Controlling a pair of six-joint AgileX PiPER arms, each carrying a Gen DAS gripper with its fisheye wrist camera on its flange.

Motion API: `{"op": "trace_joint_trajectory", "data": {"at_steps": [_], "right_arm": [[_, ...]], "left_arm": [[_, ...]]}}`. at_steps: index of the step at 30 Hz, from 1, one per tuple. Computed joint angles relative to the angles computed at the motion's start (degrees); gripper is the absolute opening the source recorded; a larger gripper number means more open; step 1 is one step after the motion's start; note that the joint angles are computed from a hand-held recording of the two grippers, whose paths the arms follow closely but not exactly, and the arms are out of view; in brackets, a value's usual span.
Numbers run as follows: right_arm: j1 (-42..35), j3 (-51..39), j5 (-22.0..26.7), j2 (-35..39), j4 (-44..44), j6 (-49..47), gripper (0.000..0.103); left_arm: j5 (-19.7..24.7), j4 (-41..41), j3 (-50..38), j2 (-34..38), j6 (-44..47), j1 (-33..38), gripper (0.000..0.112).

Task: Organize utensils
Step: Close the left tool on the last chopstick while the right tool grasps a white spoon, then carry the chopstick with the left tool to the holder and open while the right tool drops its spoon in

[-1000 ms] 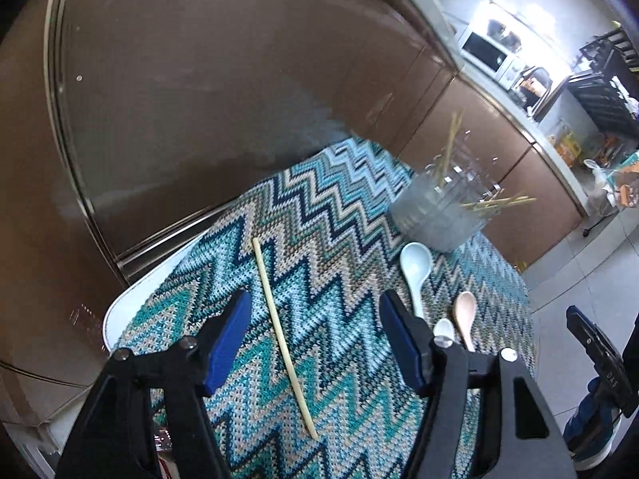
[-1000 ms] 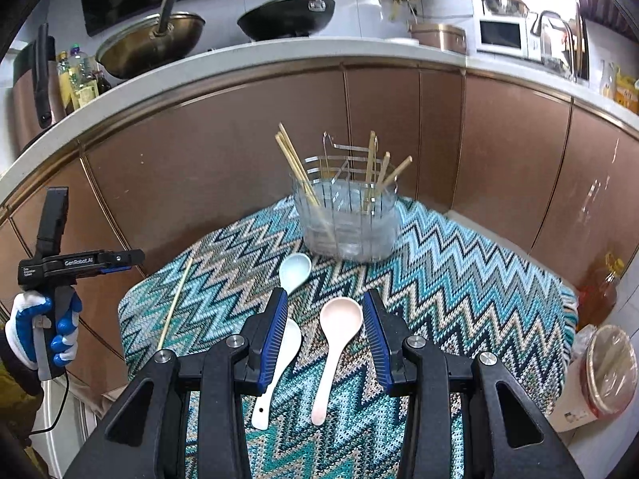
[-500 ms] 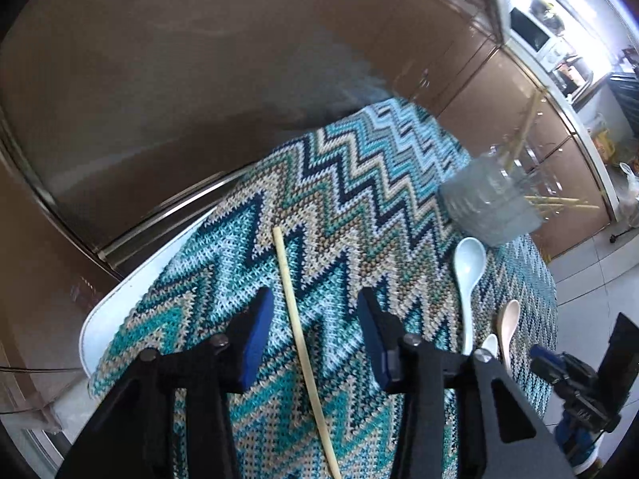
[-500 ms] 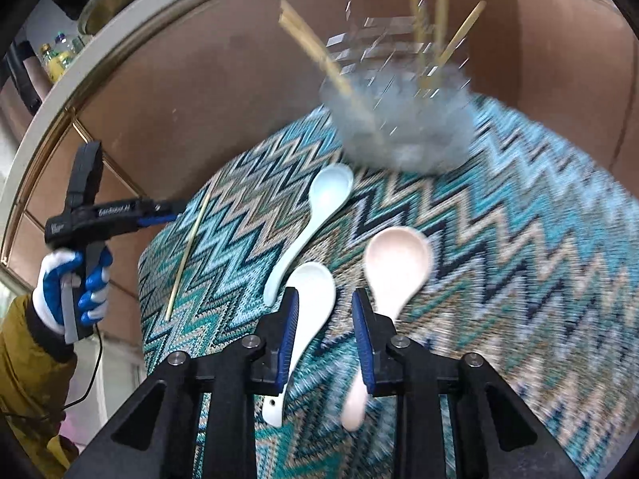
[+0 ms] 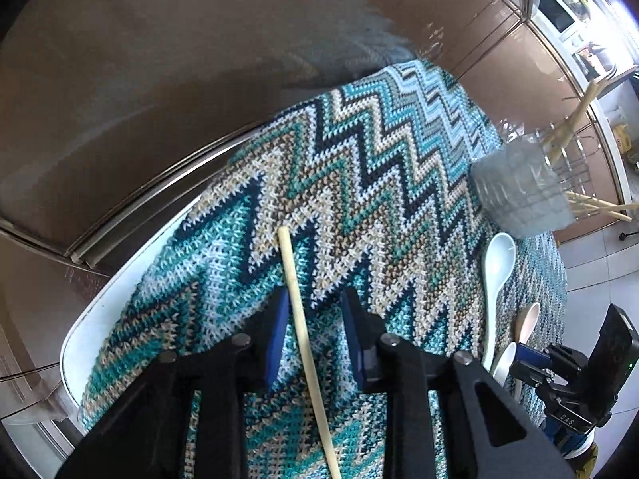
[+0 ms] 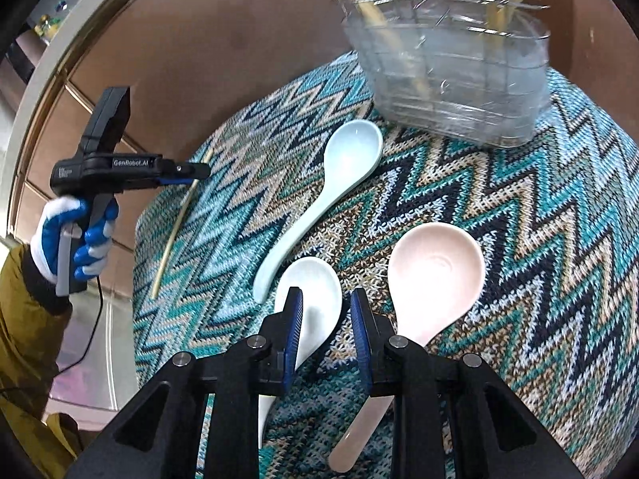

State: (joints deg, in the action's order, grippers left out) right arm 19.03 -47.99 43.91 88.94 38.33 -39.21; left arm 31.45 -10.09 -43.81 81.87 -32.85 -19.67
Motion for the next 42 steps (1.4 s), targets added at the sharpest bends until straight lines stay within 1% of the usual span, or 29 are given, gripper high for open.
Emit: {"op": "trace_joint_trajectory", "data": {"at_steps": [4,9,11,13,16,19,22,23,24,26,27,29,30,31,32,33,34,35,36,37,40,42], "right_arm": [[0.44,-2.77,1.27,3.25,-0.82,0.12,0.025],[0.0,-7.86,5.88,7.36,-2.65,-0.04,0.02],[0.47,-9.41,7.05,8.54,-3.74,0.12,0.012],[1.28,-11.14,8.18,9.58,-5.32,0.86,0.008],[3.53,-11.46,6.99,8.92,-7.23,2.25,0.005],[5.18,-9.43,4.76,5.12,-9.77,4.67,0.005],[6.1,-6.89,2.6,0.21,-11.59,6.46,0.004],[6.0,-6.08,2.21,-1.88,-11.92,6.81,0.004],[5.7,-5.5,2.0,-3.72,-11.78,6.49,0.004],[5.42,-5.26,1.1,-8.54,-12.87,7.41,0.004],[5.24,-5.8,0.83,-10.37,-13.29,7.94,0.004],[4.55,-8.24,-0.68,-14.86,-14.85,10.06,0.004],[4.54,-9.45,-2.04,-16.27,-15.92,11.37,0.004],[4.7,-10.58,-3.81,-17.57,-17.17,13.0,0.004],[4.64,-12.65,-6.69,-18.57,-18.37,15.02,0.004],[5.44,-14.01,-9.34,-18.72,-21.87,18.78,0.004],[6.38,-15.2,-12.53,-18.88,-27.57,24.51,0.004],[6.78,-16.37,-16.32,-18.27,-33.05,30.24,0.004],[7.18,-17.04,-18.67,-17.67,-38.36,35.97,0.004],[7.01,-17.73,-21.91,-16.34,-43.67,41.7,0.004],[6.31,-18.85,-27.18,-12.18,-59.95,58.88,0.004],[5.61,-19.85,-29.3,-8.23,-71.4,70.34,0.004]], "left_arm": [[0.55,-1.34,-0.37,0.5,1.86,0.92,0.021],[2.11,0.48,-1.64,1.4,0.54,0.44,0.017],[2.6,1.62,-2.07,1.7,-0.64,-0.01,0.014],[2.62,2.49,-2.15,1.96,-2.07,-0.28,0.007],[1.5,1.99,-0.96,1.18,-2.37,-0.02,0.005],[-0.69,2.58,1.23,-1.5,-4.36,-0.63,0.005],[-2.0,10.83,2.73,-6.58,-13.21,-4.24,0.005],[-2.03,16.55,2.97,-10.04,-18.59,-6.78,0.005],[-1.55,19.99,2.74,-11.6,-21.75,-8.33,0.005],[0.9,30.96,0.71,-16.12,-31.54,-13.88,0.005],[2.2,35.13,-0.75,-17.37,-35.26,-16.2,0.005],[4.59,46.15,-5.72,-18.72,-43.9,-21.98,0.005],[5.85,51.17,-8.37,-18.27,-46.89,-24.22,0.005],[7.29,56.9,-11.36,-17.11,-50.57,-26.74,0.005],[6.74,62.63,-15.56,-15.14,-53.37,-28.39,0.005],[6.78,66.93,-17.47,-13.62,-56.48,-29.36,0.005],[7.23,72.66,-20.41,-11.25,-60.07,-30.64,0.005],[8.94,78.38,-24.5,-7.84,-62.88,-32.05,0.005],[9.68,83.77,-26.96,-5.1,-66.54,-32.72,0.005],[10.29,88.84,-30.98,-0.88,-70.25,-32.81,0.005],[12.65,96.15,-38.55,8.05,-75.46,-32.22,0.005],[15.95,99.82,-44.62,15.54,-77.45,-31.6,0.005]]}}
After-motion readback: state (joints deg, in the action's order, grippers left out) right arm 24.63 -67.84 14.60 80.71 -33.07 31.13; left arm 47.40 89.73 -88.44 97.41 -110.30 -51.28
